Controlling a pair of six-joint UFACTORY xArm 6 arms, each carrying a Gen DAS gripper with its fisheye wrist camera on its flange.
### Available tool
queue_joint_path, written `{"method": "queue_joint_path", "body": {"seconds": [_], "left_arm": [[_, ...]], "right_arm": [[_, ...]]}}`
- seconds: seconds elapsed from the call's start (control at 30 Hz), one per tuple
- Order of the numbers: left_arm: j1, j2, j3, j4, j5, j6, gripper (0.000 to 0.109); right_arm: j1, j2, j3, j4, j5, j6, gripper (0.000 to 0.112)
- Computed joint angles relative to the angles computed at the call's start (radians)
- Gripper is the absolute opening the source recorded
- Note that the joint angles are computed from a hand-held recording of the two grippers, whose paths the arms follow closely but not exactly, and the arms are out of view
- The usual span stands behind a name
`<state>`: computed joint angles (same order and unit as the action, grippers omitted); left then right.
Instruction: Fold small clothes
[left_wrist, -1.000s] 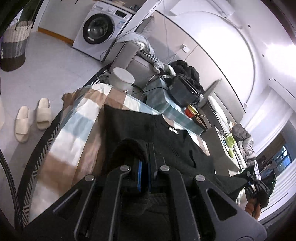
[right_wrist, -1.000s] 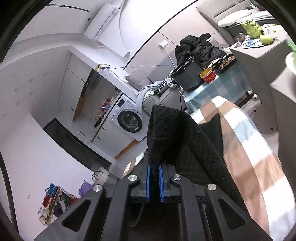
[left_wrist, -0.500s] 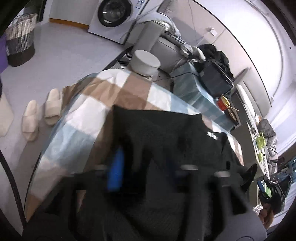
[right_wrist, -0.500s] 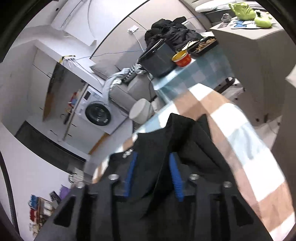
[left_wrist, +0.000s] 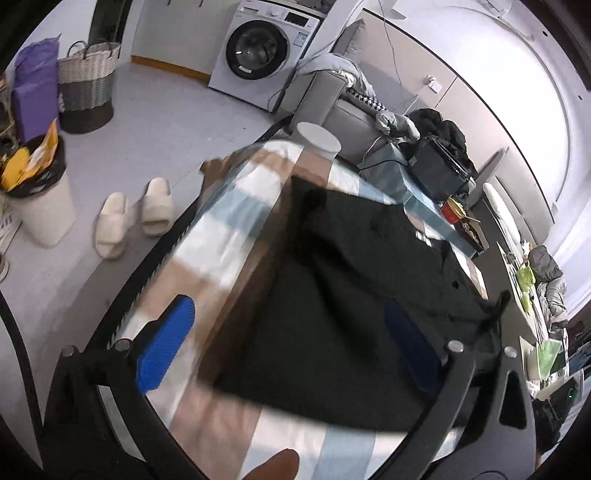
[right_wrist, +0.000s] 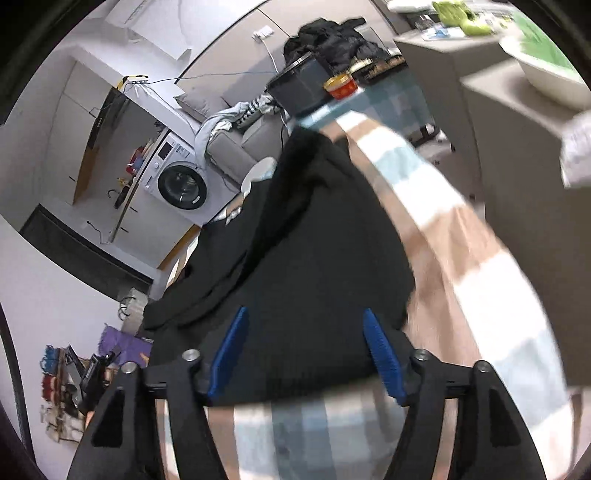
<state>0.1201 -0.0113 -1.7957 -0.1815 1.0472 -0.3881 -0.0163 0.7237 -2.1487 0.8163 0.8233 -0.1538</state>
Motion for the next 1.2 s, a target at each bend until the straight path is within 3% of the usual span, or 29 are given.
{"method": "queue_joint_path", "body": {"seconds": [0.13, 0.27, 0.37, 0.43, 0.63, 0.7, 0.93, 1.03, 1.2], "left_arm": [[0.019, -0.157, 0.215, -0.116, -0.017, -0.028, 0.102], [0.035, -0.213, 0.328, -0.276, 0.014, 0.0, 0.082], [0.024, -0.223, 0.372, -0.329, -0.003, 0.025, 0.08], [0.018, -0.208, 0.378, -0.39, -0.012, 0.046, 0.079], [-0.012, -0.132, 0.327, -0.388, -0.075, 0.028, 0.071], [-0.015, -0.1, 0.281, -0.354, -0.062, -0.004, 0.062], [-0.001, -0.054, 0.231, -0.385, -0.043, 0.011, 0.062], [0.002, -0.045, 0.223, -0.39, -0.044, 0.01, 0.062], [0.001, -0.03, 0.214, -0.385, -0.062, -0.012, 0.062]], "right_arm": [[-0.004, -0.048, 0.121, 0.105, 0.006, -0.067, 0.068], [-0.009, -0.04, 0.123, 0.159, 0.026, -0.068, 0.068], [-0.008, -0.008, 0.071, 0.159, 0.05, -0.054, 0.068], [-0.01, 0.01, 0.048, 0.17, 0.06, -0.047, 0.068], [-0.001, 0.081, -0.058, 0.131, 0.083, 0.035, 0.068], [0.0, 0.055, -0.025, 0.12, 0.082, 0.03, 0.068], [-0.027, -0.072, 0.162, 0.123, 0.08, 0.015, 0.068], [-0.028, -0.025, 0.103, 0.111, 0.072, 0.06, 0.068], [-0.011, 0.121, -0.118, 0.052, 0.05, 0.175, 0.066]]}}
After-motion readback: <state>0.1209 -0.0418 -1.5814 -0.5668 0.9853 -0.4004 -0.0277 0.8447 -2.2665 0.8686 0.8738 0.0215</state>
